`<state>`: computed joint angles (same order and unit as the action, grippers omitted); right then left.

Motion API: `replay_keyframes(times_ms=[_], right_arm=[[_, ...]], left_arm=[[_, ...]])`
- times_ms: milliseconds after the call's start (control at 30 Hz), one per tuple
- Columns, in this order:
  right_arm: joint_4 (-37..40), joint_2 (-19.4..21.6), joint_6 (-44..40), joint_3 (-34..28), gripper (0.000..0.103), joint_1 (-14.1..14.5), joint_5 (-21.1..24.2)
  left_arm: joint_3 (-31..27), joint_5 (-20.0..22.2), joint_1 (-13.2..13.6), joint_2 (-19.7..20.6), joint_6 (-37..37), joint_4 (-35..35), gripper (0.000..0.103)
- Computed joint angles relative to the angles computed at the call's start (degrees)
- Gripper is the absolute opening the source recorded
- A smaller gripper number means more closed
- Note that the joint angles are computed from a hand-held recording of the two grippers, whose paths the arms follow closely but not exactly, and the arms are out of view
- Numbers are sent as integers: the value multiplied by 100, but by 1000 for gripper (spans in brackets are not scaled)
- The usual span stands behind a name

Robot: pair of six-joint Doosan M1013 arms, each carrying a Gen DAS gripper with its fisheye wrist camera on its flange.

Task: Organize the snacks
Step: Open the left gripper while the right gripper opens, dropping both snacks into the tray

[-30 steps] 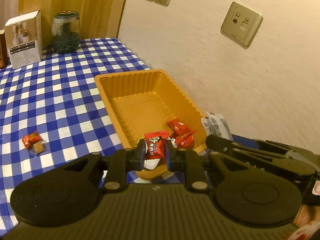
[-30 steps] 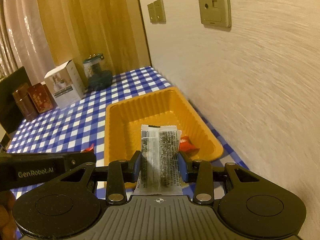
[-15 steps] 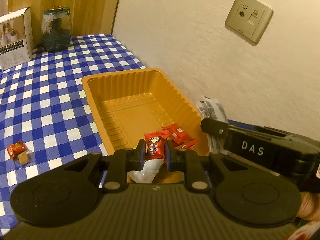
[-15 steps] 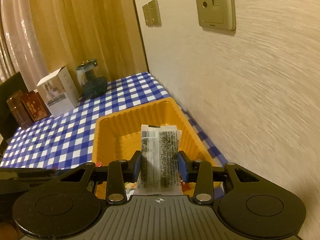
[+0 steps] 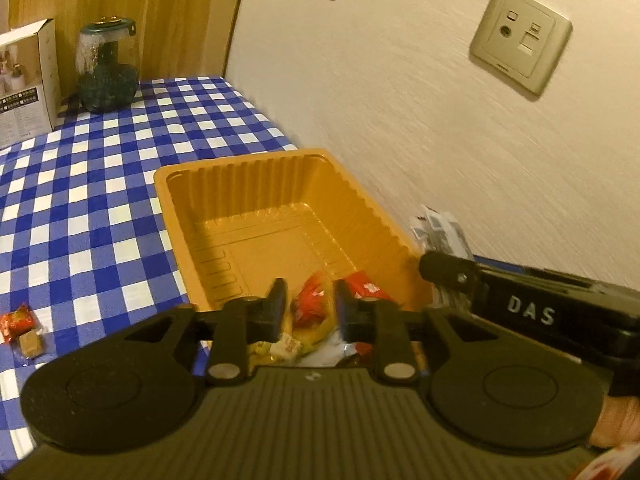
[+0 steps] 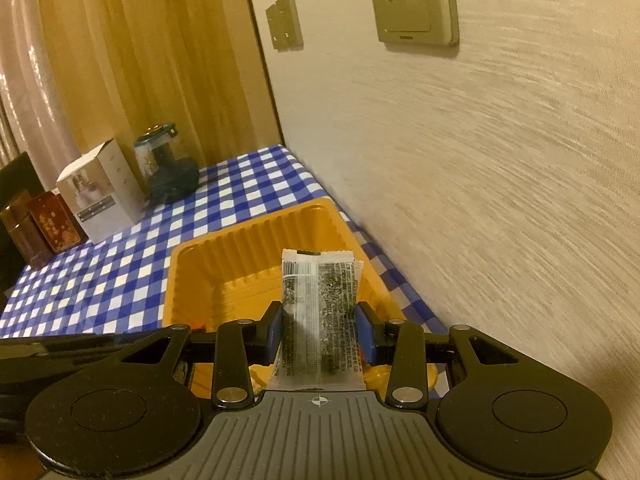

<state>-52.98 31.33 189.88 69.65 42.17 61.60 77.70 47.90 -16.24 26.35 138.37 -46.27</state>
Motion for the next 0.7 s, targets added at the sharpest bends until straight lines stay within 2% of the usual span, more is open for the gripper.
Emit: replay_keyframes(times_ms=[33, 700], right_arm=[[5, -2, 1, 5, 39, -3, -2], [84, 155, -197, -226, 39, -61, -313]], left_arm=[[-19, 1, 1, 15, -34, 26, 36], [166, -164, 274, -90, -163, 256, 36]])
